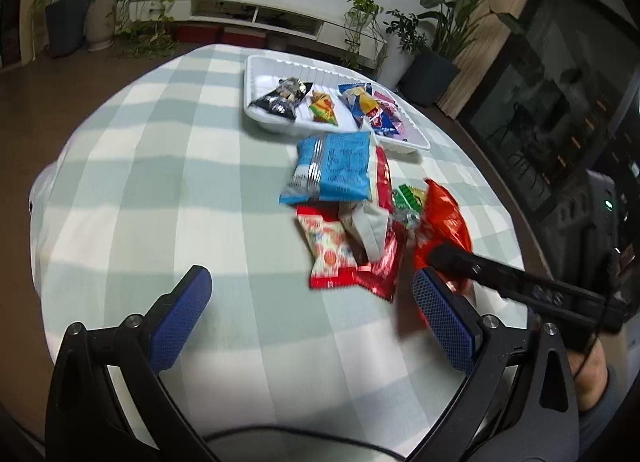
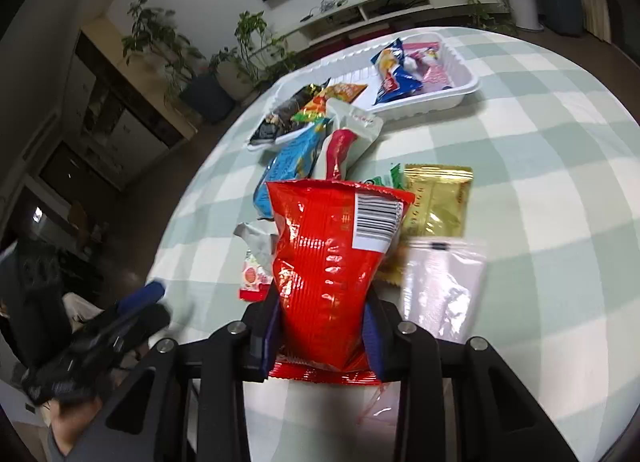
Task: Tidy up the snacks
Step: 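Grasp the red chip bag with the right gripper while the left grasps the blue biscuit pack, then carry the red chip bag and blue biscuit pack into the white tray and open both grippers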
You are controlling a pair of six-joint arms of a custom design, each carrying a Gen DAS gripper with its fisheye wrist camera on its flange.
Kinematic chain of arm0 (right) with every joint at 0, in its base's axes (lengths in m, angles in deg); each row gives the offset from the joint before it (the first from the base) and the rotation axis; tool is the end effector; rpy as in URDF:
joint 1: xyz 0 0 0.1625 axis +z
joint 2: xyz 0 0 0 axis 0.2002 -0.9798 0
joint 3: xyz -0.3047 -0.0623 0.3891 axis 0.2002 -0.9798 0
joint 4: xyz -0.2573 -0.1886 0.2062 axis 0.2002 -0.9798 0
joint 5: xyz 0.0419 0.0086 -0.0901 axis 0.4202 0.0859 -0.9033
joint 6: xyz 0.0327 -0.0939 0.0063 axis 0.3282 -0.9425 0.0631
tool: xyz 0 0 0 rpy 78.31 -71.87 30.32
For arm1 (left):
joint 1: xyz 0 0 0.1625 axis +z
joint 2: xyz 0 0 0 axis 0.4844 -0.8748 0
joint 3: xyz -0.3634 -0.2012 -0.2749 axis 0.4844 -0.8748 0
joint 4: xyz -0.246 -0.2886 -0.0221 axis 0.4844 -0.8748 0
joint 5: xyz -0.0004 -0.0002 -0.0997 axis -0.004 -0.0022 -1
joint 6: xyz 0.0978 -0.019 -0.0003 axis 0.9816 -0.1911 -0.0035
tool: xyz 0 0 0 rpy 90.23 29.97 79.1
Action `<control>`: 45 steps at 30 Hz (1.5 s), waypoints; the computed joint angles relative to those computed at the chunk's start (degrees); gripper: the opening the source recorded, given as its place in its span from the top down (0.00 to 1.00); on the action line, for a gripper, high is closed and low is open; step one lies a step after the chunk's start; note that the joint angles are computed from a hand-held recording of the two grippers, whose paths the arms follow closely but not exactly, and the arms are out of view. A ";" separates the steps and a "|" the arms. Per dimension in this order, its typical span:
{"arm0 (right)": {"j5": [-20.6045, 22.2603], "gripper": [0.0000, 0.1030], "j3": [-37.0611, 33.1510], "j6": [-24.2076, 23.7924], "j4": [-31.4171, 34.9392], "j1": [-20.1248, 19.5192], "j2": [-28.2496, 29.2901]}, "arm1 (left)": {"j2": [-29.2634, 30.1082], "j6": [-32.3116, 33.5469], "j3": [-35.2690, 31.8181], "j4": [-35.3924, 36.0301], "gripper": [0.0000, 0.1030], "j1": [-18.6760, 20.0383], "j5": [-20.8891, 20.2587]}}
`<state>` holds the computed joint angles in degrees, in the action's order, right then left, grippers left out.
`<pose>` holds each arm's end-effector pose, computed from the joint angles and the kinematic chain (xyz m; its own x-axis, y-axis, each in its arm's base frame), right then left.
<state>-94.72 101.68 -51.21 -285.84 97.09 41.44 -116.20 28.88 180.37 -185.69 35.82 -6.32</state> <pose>0.2696 -0.4533 -0.1309 -0.9330 -0.2723 0.2351 -0.3523 0.8244 -0.4431 0.0315 -0.3756 0.3094 -0.8831 0.0778 -0.4627 0.3478 0.7705 -0.5342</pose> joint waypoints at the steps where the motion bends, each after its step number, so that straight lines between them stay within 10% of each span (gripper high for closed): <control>1: 0.40 0.64 0.78 0.09 -1.27 -0.04 -0.03 | 0.66 0.72 -1.44 1.56 0.02 -0.14 0.62; 19: 7.56 0.64 5.72 -1.09 -9.02 -3.15 -0.22 | 14.94 5.29 -28.03 28.63 0.07 6.47 -1.27; 23: 8.19 0.64 5.74 -1.13 -8.94 -4.00 -0.13 | 16.28 5.17 -30.28 30.57 0.31 8.82 -4.70; 45: 8.96 0.64 5.83 -1.44 -10.30 -4.78 0.42 | 15.74 9.06 -29.26 26.90 0.64 9.63 -6.90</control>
